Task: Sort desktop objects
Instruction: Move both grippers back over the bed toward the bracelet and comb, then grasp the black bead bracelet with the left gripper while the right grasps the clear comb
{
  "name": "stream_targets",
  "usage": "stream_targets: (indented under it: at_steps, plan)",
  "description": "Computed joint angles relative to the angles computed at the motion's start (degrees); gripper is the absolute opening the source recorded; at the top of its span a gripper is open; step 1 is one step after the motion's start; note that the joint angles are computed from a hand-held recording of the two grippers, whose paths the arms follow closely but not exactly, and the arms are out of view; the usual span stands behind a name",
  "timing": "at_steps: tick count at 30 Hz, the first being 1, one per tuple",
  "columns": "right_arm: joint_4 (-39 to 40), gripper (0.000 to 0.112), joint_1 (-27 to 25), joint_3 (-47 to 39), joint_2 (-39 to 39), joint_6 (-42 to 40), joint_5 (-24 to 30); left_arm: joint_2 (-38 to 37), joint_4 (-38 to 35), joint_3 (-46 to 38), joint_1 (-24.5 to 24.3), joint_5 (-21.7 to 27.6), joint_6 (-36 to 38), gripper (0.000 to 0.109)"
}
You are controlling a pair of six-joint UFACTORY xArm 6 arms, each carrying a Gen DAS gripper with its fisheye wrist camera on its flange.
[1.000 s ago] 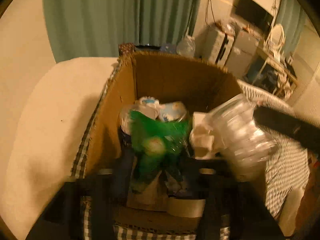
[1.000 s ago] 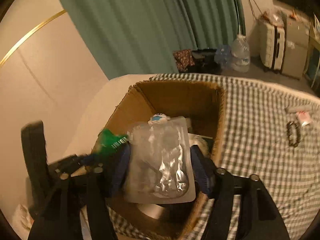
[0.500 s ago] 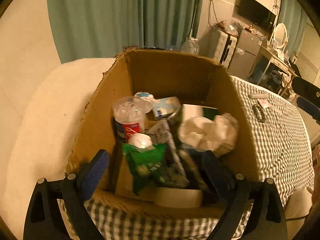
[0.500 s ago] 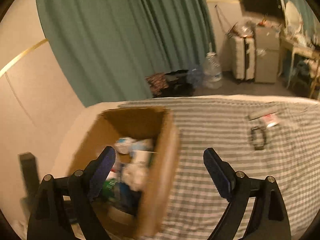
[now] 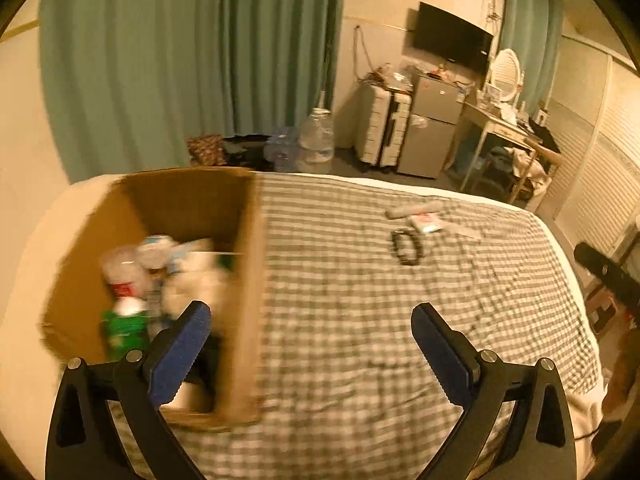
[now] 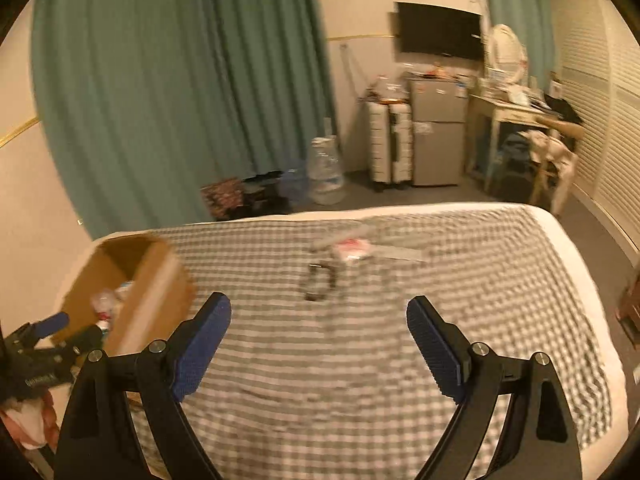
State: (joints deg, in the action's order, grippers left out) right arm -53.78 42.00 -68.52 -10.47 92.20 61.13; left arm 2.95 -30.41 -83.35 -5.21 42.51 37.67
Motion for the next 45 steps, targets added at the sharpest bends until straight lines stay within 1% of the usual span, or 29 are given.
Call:
stream_targets:
  at_steps: [2, 5, 8, 11, 14, 16, 18, 19, 21, 22, 24, 26, 29, 32, 34, 35, 36, 37, 38, 39, 40, 41, 42, 43, 44, 45]
  plan:
    - [-0.2, 0.09, -0.7, 4.4, -3.7, 2.0, 0.9, -0.4, 1.2, 2.1, -3.6, -2.3, -1.8, 0.103]
    - [-0.3, 0.09, -3.6, 12.0, -10.0, 6.4, -2.3, 1.2, 5.1, 3.2, -8.3, -2.7, -6.2, 0.103]
    - [0.1, 0.09, -8.9, 18.7, -14.2, 10.3, -9.6, 4.3, 10.9, 3.2, -12.8, -4.3, -10.5, 0.103]
    - [2.1, 0.09, -14.1, 21.4, -14.5, 7.6, -15.3, 8.9, 15.9, 0.6, -16.4, -6.2, -14.6, 0.103]
    - [4.4, 0.09, -19.5, 22.5, -12.1, 1.5, -22.2, 14.3, 21.4, -4.9, -18.5, -5.3, -21.1, 0.103]
    - [6.5, 0.09, -23.3, 22.1, -9.1, -4.4, -25.9, 18.6, 23.4, -9.6, -19.3, -4.9, -24.5, 0.103]
    - [7.5, 0.09, -25.7, 20.2, -5.2, -10.2, -27.5, 22.1, 25.6, -13.4, -19.9, -4.8, -27.6, 0.103]
    - [8.5, 0.09, -27.3, 19.0, -2.8, -14.2, -29.1, 24.8, 27.0, -16.7, -20.1, -4.2, -29.4, 0.103]
    - [10.4, 0.09, -29.5, 17.3, 0.7, -19.5, -31.6, 29.9, 29.1, -22.2, -20.3, -3.6, -32.9, 0.103]
    - [12.0, 0.09, -30.6, 15.9, 2.9, -22.4, -32.2, 31.7, 29.4, -23.9, -20.3, -4.1, -33.9, 0.103]
    - [14.1, 0.09, -32.7, 13.7, 6.5, -27.0, -34.2, 36.5, 30.2, -29.6, -20.6, -3.0, -35.2, 0.103]
    - [17.0, 0.09, -34.0, 9.9, 11.1, -33.9, -35.2, 40.7, 29.7, -35.1, -20.8, -0.8, -35.1, 0.103]
    - [22.0, 0.09, -34.7, 4.0, 17.6, -45.3, -35.3, 44.1, 29.3, -38.6, -21.0, -0.5, -34.4, 0.103]
    - [22.0, 0.089, -33.8, -4.1, 24.4, -53.9, -30.5, 45.1, 29.2, -39.2, -21.1, -2.6, -33.7, 0.103]
    - [21.9, 0.089, -33.6, -7.6, 27.7, -57.3, -28.7, 46.8, 29.7, -41.9, -21.2, -2.1, -33.4, 0.101]
    - [21.8, 0.08, -33.5, -8.7, 28.9, -58.3, -28.6, 47.8, 28.7, -43.6, -21.2, -1.5, -32.2, 0.096]
    - [22.7, 0.068, -33.5, -9.5, 29.8, -59.2, -28.4, 49.1, 27.3, -46.0, -21.1, -0.2, -30.6, 0.093]
    - [26.0, 0.063, -33.6, -10.8, 31.0, -61.4, -27.5, 50.0, 26.4, -47.8, -21.1, 1.0, -29.6, 0.086]
    - [28.3, 0.055, -33.8, -11.1, 31.4, -62.8, -27.5, 49.8, 25.0, -47.9, -21.0, 1.6, -28.4, 0.074]
    - [30.0, 0.048, -33.9, -10.9, 31.4, -63.9, -27.9, 49.6, 23.5, -48.1, -20.9, 2.1, -27.8, 0.067]
    - [32.2, 0.043, -34.0, -10.5, 31.1, -65.3, -28.7, 48.6, 21.7, -47.0, -20.6, 2.2, -27.5, 0.052]
    - [33.3, 0.033, -34.1, -10.1, 30.8, -65.9, -29.2, 48.2, 20.2, -46.9, -20.3, 2.9, -27.1, 0.038]
    - [35.4, 0.023, -34.0, -10.1, 30.4, -66.4, -28.3, 47.9, 18.2, -47.0, -19.8, 4.0, -26.5, 0.034]
    - [37.3, 0.021, -33.9, -9.8, 30.0, -66.9, -28.3, 48.1, 16.2, -47.7, -19.4, 5.7, -25.8, 0.03]
    - [38.5, 0.017, -33.9, -9.2, 29.5, -67.0, -28.5, 48.6, 15.1, -49.0, -18.9, 7.0, -25.4, 0.023]
    - [40.1, 0.014, -33.7, -8.5, 28.7, -67.4, -28.0, 47.7, 13.6, -47.9, -18.4, 7.5, -24.5, 0.023]
